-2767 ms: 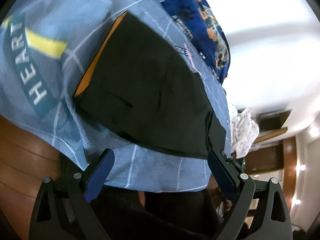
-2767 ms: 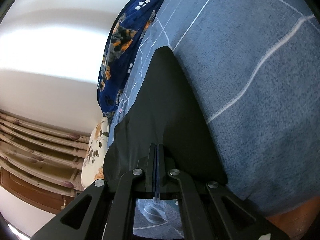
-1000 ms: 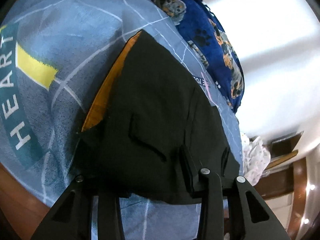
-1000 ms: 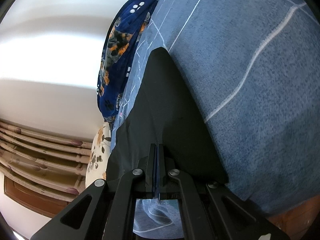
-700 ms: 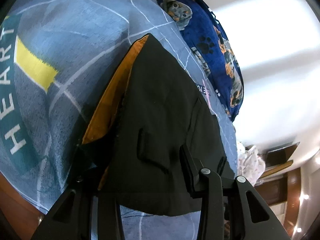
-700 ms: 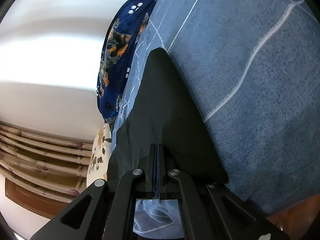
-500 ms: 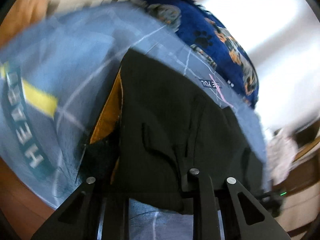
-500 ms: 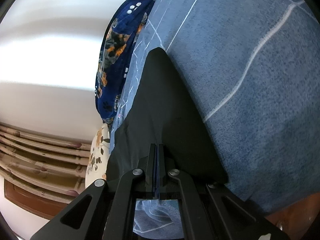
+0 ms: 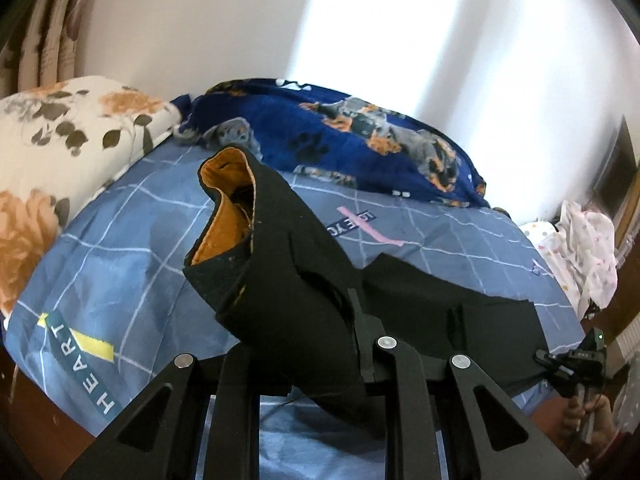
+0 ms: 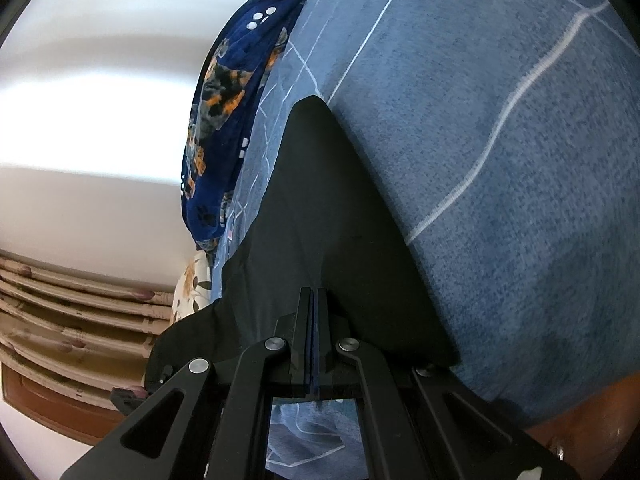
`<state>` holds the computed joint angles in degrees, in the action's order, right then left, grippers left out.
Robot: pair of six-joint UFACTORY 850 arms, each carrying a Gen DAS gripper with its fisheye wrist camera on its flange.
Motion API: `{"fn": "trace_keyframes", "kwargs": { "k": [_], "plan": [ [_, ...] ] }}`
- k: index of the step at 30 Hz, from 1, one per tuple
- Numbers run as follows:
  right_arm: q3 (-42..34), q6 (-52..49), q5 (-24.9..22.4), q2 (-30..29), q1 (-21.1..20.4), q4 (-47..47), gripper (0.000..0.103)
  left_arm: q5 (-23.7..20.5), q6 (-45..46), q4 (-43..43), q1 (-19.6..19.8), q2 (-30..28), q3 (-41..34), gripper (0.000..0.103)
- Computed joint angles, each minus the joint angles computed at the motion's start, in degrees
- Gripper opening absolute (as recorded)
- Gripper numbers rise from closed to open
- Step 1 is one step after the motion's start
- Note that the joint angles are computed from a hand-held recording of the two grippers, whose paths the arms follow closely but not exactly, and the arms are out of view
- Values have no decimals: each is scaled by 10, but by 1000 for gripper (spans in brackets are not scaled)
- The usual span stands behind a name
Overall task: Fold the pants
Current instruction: 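Lift the waistband with the left gripper while the right gripper holds the pants hem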
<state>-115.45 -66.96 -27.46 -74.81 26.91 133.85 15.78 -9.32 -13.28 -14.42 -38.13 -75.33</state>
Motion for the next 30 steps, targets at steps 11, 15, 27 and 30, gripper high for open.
{"fn": "trace_keyframes", "kwargs": {
  "k": [11,15,27,30],
  "plan": [
    [-1,14,-5,-1,-2,-9,0,-11,80,-55,-19,1,-24,20],
    [-4,19,-4,-3,-3,-13,0,-13,95,-64,-24,0,-31,20],
    [-1,18,-10,-2,-4,-11,0,-14,76,-50,-28,0,-43,20],
    [1,18,-12,-1,-4,-10,0,-10,76,-50,-30,1,-45,20]
  ]
}}
